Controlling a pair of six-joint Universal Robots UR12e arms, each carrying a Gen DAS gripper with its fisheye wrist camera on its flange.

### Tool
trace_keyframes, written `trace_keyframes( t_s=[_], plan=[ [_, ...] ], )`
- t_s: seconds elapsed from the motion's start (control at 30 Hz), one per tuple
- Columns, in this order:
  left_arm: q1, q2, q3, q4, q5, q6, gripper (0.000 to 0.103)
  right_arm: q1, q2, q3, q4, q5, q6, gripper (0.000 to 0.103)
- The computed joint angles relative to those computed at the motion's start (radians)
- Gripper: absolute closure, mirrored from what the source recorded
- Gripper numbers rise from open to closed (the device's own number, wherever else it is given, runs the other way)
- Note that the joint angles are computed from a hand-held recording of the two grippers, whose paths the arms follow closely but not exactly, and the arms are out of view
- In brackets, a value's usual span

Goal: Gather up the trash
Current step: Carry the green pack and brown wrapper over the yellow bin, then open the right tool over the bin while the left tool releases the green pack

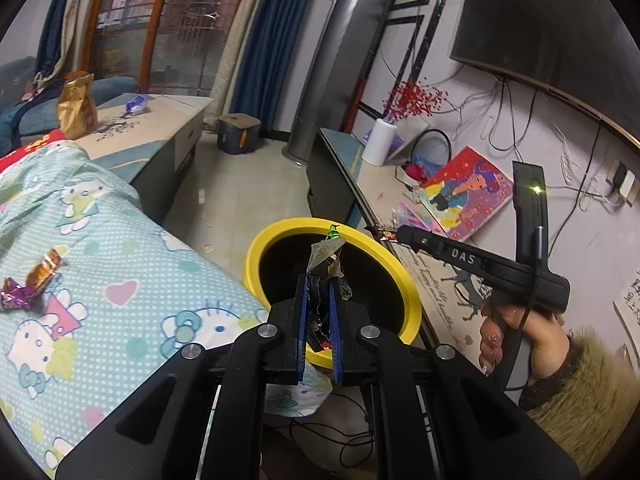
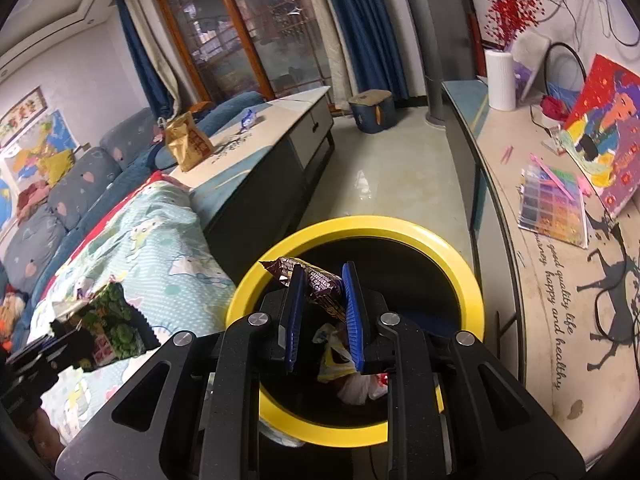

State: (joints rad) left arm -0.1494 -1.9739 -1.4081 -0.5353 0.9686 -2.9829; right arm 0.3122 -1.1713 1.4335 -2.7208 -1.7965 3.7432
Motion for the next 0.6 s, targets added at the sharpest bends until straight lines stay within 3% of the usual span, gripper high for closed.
trace_keyframes(
  t_s=[0.6],
  plan=[
    [-0.037, -0.040, 0.042, -0.098, -0.003, 0.125, 0.093, -0.026, -0.018, 0.039, 0.030, 0.011, 0.087, 0.088]
  ],
)
